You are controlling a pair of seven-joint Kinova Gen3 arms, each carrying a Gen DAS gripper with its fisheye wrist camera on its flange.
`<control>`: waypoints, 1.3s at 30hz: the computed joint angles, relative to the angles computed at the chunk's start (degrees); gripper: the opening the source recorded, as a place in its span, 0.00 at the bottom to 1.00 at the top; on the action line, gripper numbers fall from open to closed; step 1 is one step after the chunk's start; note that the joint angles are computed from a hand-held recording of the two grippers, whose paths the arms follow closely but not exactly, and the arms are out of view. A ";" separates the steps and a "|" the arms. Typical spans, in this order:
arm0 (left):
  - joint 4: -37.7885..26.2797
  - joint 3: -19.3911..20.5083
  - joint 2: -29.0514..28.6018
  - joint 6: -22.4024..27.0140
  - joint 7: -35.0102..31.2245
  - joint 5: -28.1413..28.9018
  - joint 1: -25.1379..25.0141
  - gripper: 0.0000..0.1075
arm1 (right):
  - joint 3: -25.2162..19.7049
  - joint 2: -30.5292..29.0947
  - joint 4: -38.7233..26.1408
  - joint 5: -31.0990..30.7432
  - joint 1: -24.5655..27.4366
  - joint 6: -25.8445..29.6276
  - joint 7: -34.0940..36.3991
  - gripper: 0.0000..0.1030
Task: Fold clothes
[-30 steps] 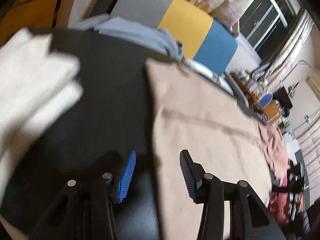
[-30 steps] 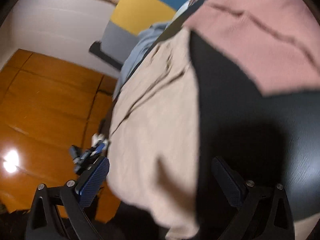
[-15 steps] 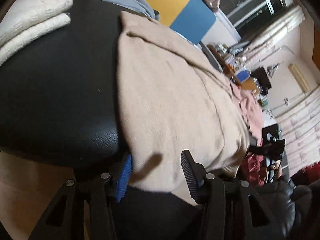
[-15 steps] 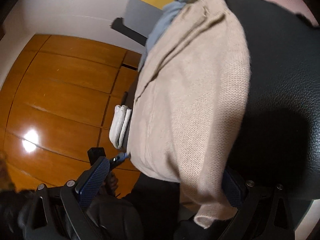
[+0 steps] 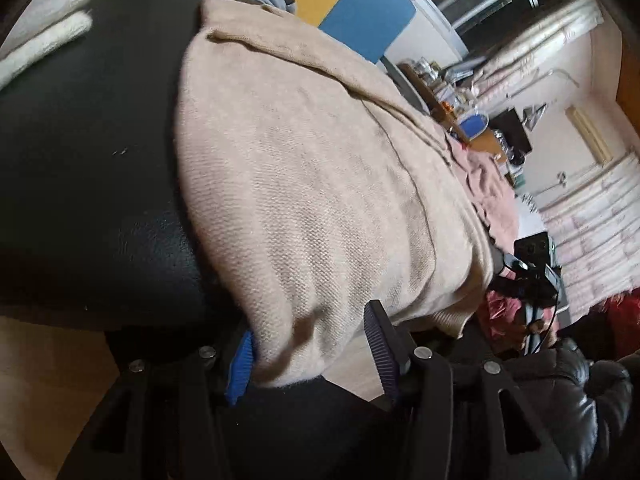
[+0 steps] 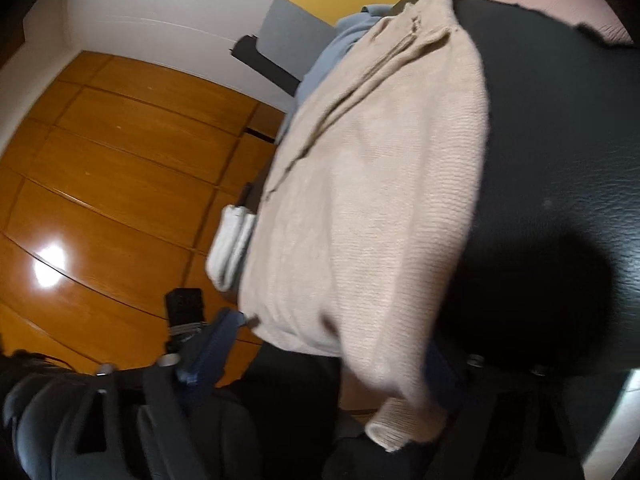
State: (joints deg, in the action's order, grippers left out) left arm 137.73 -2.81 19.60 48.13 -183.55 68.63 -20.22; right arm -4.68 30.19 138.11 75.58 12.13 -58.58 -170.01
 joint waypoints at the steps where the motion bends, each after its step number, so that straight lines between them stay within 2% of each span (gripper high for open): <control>1: 0.00 0.10 -0.64 -0.96 0.62 -0.42 0.71 0.49 | 0.32 -0.40 -0.01 0.65 0.14 0.74 -1.19 0.54; 2: -0.13 0.20 -1.19 -1.76 1.54 -1.04 1.34 0.48 | 0.66 -0.44 -0.14 1.66 0.56 1.17 -2.76 0.47; 4: -0.70 0.41 -2.78 -4.58 5.33 -3.20 3.31 0.39 | 1.20 -0.63 -0.83 4.03 0.36 2.85 -5.16 0.22; 6: -1.31 -2.03 -3.69 -6.22 8.10 -5.02 6.37 0.09 | 1.78 -0.82 -1.66 6.57 -0.31 4.68 -7.40 0.12; 7: -1.64 -2.83 -3.47 -5.65 8.65 -5.52 6.45 0.07 | 2.03 -1.06 -1.81 6.98 -0.87 5.60 -7.71 0.09; 9: -2.15 -2.60 -2.11 -1.81 7.80 -5.46 3.42 0.07 | 2.28 -2.14 -1.49 6.33 -2.01 7.43 -7.27 0.08; 12: -3.37 0.70 -1.02 5.18 4.58 -6.65 -3.04 0.07 | 2.58 -3.71 -1.32 6.94 -2.42 7.89 -8.20 0.09; 14: -5.37 2.33 0.17 9.84 4.06 -7.77 -5.79 0.07 | 2.30 -2.67 -1.30 7.29 -0.19 4.07 -7.17 0.09; 17: -8.64 7.45 3.00 16.83 3.41 -7.25 -12.73 0.07 | 1.82 -0.16 -3.08 7.55 0.93 -0.85 -6.66 0.09; 19: -10.91 6.39 4.16 21.38 2.07 -4.41 -12.86 0.07 | 1.58 1.03 -4.67 7.30 0.95 -3.44 -6.49 0.09; 21: -13.35 2.79 5.52 25.70 1.20 -0.09 -9.88 0.07 | 1.61 1.68 -7.10 7.03 0.47 -5.17 -7.34 0.09; 23: -16.20 2.31 7.19 27.40 1.89 3.69 -8.30 0.07 | 1.90 2.07 -9.96 6.69 -0.39 -6.11 -8.80 0.09; 26: -21.83 8.14 9.86 23.58 5.80 7.68 -9.23 0.07 | 2.84 2.25 -15.64 6.16 -2.43 -5.50 -12.14 0.09; 28: -26.44 9.39 12.54 20.71 10.46 9.64 -8.06 0.07 | 3.68 2.75 -19.85 5.83 -3.80 -4.81 -14.48 0.09; 31: -33.26 4.18 17.42 15.72 17.45 13.09 -0.92 0.07 | 6.92 4.79 -27.13 4.85 -6.94 -1.85 -21.14 0.09; 32: -35.11 1.96 18.86 13.96 19.78 13.28 1.70 0.07 | 6.15 5.71 -29.12 5.05 -6.63 0.44 -23.47 0.09; 34: -38.60 0.26 22.33 11.33 24.44 11.94 4.26 0.07 | 5.21 7.91 -32.89 6.02 -6.29 4.67 -28.13 0.09; 36: -40.83 2.04 24.35 11.62 28.20 9.71 2.63 0.09 | 5.82 10.69 -35.34 6.11 -7.12 5.74 -32.08 0.09; 37: -40.98 4.51 24.55 11.70 28.70 8.42 0.46 0.08 | 7.00 11.57 -35.89 5.69 -8.01 5.02 -32.77 0.06; 38: -40.75 7.16 24.89 11.56 28.27 7.69 -1.84 0.12 | 7.88 12.07 -35.85 5.02 -8.34 3.69 -32.53 0.06; 39: -39.94 8.75 24.86 11.51 26.91 7.78 -3.41 0.20 | 7.71 12.24 -35.29 4.18 -7.95 2.81 -31.51 0.06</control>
State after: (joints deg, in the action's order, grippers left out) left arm 97.79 5.94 44.46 59.64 -156.64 76.41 -23.63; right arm 3.03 42.43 102.81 79.75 4.18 -55.77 -201.53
